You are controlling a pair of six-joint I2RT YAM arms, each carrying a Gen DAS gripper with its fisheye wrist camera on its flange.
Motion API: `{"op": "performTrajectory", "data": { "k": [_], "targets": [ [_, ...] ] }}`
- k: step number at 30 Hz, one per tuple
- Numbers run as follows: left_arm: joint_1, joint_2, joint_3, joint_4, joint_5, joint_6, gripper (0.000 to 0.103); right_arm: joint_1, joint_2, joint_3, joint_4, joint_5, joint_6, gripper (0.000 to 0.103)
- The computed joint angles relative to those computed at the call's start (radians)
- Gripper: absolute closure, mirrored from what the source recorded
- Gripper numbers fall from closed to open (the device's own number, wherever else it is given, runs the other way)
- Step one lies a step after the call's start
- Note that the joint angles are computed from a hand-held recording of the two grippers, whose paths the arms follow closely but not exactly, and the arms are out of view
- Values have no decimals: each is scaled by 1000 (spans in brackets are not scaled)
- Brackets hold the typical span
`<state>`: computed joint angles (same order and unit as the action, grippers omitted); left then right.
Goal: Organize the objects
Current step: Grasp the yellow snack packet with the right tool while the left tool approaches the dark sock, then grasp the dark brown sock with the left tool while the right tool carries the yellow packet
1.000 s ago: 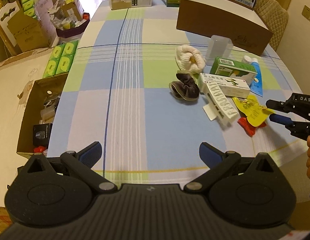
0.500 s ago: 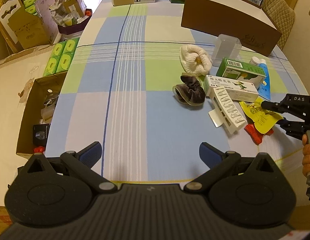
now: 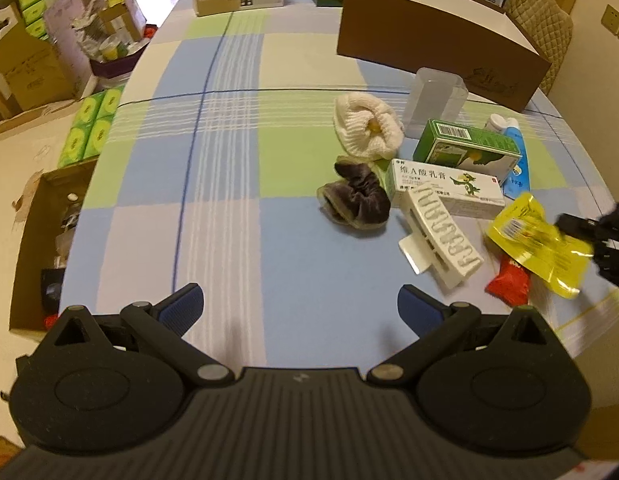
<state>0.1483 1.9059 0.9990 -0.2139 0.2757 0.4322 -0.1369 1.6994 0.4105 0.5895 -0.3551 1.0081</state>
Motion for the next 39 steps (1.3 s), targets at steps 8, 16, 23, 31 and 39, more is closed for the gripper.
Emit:
{"op": "performTrajectory", "data": {
  "k": [8,16,23,31,39],
  "targets": [
    [-62,129,80,88,4,-22,12,-93,-51,-38,-11,-9,6,101],
    [-118,245,193,122,11,-26,23,-196,-62,4,-76,-13,-33,101],
    [-146,325,277,103,2,-39,54,-272,-30,67,-115,-47,-78,101],
    [-140,290,263,83,32,-74,94,-340,19,144,-153,-110,-124,101],
    [-139,200,238,84,15,-131,95,-374,83,256,-179,-185,-163,101]
  ]
}}
